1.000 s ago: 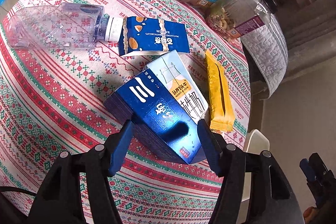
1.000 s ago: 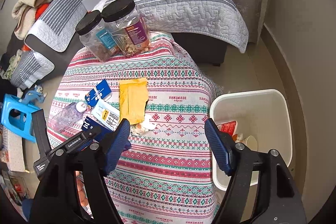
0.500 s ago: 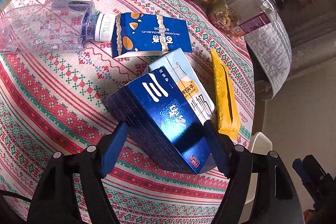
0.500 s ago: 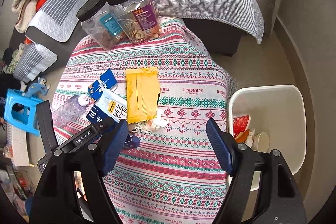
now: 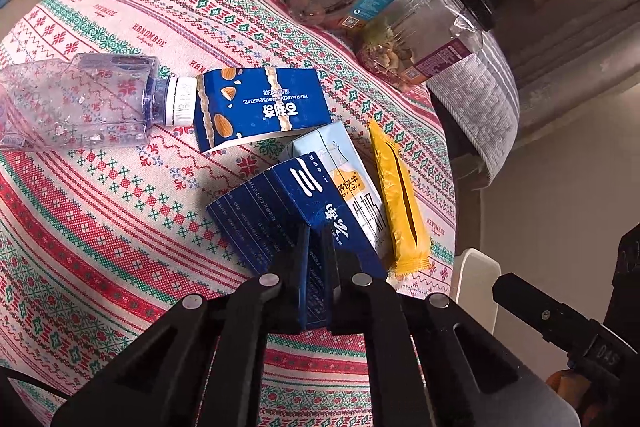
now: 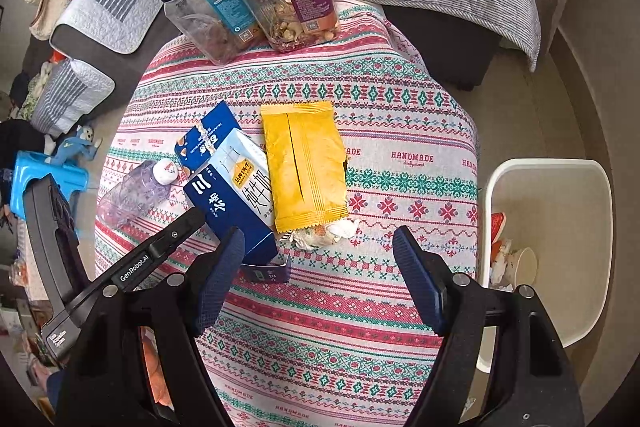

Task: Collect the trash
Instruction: 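Grasp the blue box with the left tool and lift it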

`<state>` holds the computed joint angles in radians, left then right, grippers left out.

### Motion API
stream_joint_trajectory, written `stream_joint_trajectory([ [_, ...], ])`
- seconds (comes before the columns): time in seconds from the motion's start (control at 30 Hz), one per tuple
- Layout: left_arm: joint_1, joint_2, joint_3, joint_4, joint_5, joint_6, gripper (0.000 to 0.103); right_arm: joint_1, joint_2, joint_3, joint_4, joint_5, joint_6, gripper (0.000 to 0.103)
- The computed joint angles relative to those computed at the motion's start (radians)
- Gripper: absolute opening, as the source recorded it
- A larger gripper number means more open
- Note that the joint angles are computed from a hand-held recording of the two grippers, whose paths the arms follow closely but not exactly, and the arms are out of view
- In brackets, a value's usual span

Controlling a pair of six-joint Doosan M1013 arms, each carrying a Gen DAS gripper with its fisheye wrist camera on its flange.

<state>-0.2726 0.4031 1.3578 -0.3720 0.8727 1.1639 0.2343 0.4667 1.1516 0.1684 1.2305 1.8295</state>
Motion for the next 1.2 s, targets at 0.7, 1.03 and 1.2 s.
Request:
stream_joint_trajectory([
  [0.7, -0.021, 0.086, -0.07, -0.009, 0.12, -0.167, 0.081, -0.026, -0.023, 0.028, 0.011, -0.008, 0.033, 0.073],
  [1.03, 0.0, 0.017, 0.019, 0.023, -0.004, -0.194, 0.059, -0.033, -0.006, 0.03, 0.024, 0.008, 0.042, 0.073],
  [1.2, 0.007, 0.001, 0.018, 0.048, 0.013, -0.167, 0.059, -0.014, 0.03, 0.016, 0.052, 0.04, 0.032, 0.072],
])
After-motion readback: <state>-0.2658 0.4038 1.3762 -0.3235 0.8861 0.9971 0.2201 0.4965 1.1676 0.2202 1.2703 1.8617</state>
